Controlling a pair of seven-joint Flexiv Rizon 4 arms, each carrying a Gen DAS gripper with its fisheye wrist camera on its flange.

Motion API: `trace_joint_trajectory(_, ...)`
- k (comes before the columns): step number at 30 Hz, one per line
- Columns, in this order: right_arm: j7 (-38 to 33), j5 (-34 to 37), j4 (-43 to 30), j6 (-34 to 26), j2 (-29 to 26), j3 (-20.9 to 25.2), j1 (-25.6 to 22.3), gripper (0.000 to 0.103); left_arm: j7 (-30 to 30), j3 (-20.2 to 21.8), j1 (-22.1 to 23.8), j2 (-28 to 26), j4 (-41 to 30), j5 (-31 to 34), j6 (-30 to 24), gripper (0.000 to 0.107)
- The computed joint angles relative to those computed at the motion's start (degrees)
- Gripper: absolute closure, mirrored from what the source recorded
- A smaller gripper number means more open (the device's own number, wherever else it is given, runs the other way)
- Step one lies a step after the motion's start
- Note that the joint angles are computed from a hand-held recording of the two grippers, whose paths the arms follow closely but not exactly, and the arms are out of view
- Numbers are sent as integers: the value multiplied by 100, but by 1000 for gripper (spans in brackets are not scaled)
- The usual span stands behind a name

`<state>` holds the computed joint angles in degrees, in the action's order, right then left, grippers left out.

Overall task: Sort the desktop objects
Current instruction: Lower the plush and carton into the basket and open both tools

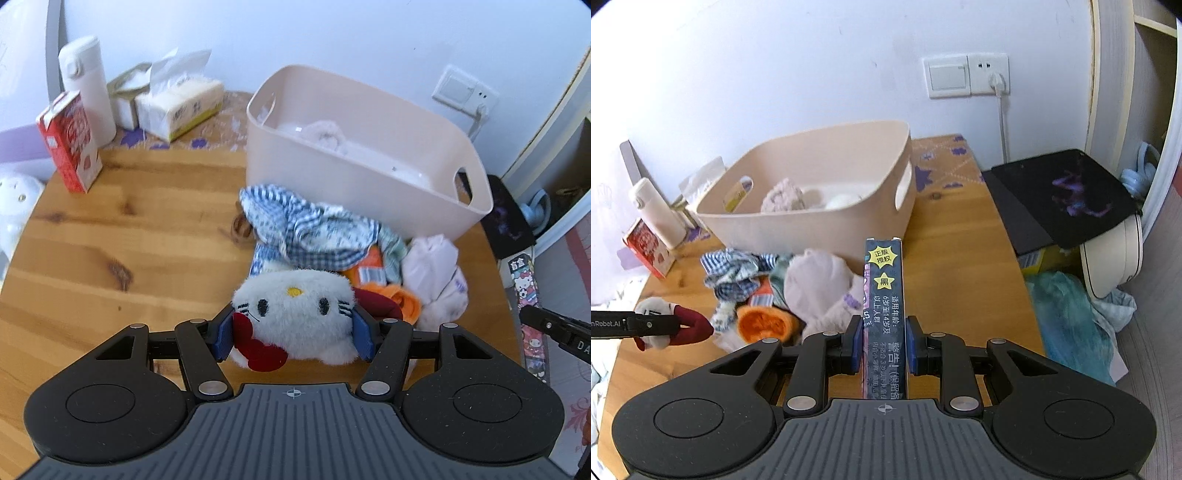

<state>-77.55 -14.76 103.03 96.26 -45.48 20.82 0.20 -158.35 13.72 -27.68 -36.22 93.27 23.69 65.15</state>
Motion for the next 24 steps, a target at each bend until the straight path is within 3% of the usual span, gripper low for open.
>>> trace_joint_trajectory(12, 231, -33, -604, 242, -134, -467, 486, 81, 414, 103, 198, -131, -604, 161, -10, 44)
trace_joint_trajectory(24, 433, -179, -1389, 191, -423, -838, 802, 81, 1394, 20, 602, -599, -1367, -153, 186, 44)
